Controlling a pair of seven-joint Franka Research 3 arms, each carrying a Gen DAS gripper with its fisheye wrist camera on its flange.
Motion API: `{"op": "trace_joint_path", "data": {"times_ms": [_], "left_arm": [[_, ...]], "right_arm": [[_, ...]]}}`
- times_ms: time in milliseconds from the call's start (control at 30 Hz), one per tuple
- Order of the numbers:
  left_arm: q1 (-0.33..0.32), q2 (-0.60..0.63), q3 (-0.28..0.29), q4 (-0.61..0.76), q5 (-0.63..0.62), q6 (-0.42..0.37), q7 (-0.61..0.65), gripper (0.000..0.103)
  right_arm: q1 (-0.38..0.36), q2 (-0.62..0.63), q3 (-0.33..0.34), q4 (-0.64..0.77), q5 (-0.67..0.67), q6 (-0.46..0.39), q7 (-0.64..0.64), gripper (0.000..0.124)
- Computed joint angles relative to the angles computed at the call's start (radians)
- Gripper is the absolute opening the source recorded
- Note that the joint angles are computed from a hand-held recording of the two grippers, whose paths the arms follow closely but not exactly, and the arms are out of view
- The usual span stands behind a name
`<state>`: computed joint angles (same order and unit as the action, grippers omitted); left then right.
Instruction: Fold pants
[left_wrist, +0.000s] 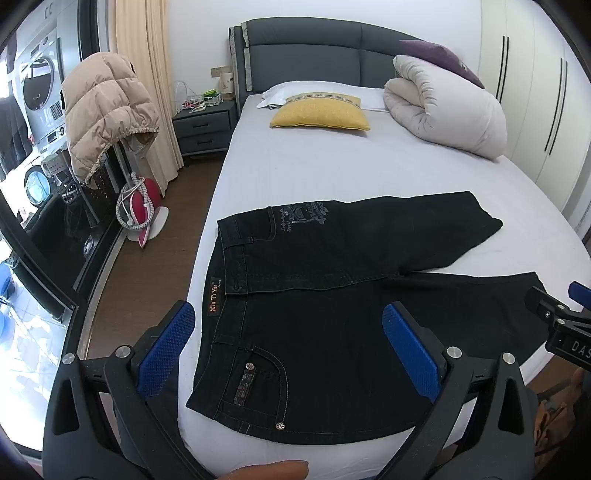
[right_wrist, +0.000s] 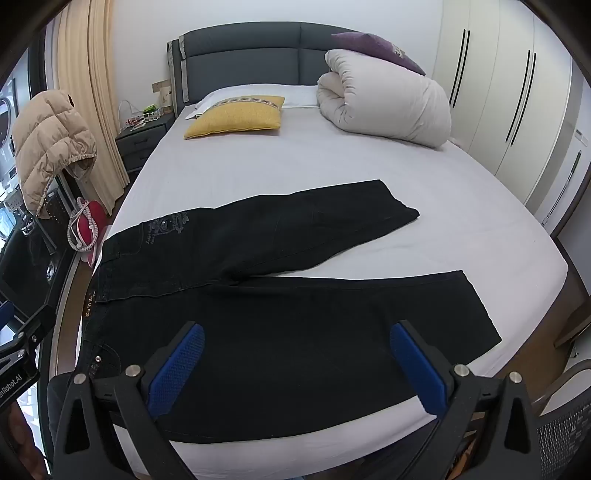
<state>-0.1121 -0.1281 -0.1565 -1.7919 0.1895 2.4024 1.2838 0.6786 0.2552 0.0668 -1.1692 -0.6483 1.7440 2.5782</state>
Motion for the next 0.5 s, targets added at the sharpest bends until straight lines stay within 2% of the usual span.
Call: {"op": "trace_joint_path", "data": {"times_ms": [500], "left_arm": [[0.001, 0.001, 0.001, -0.001, -0.003, 0.002, 0.003, 0.103]], "right_arm": [[-0.009, -0.014, 0.003, -0.030, 0.002, 0.020, 0.010, 0.103]]}}
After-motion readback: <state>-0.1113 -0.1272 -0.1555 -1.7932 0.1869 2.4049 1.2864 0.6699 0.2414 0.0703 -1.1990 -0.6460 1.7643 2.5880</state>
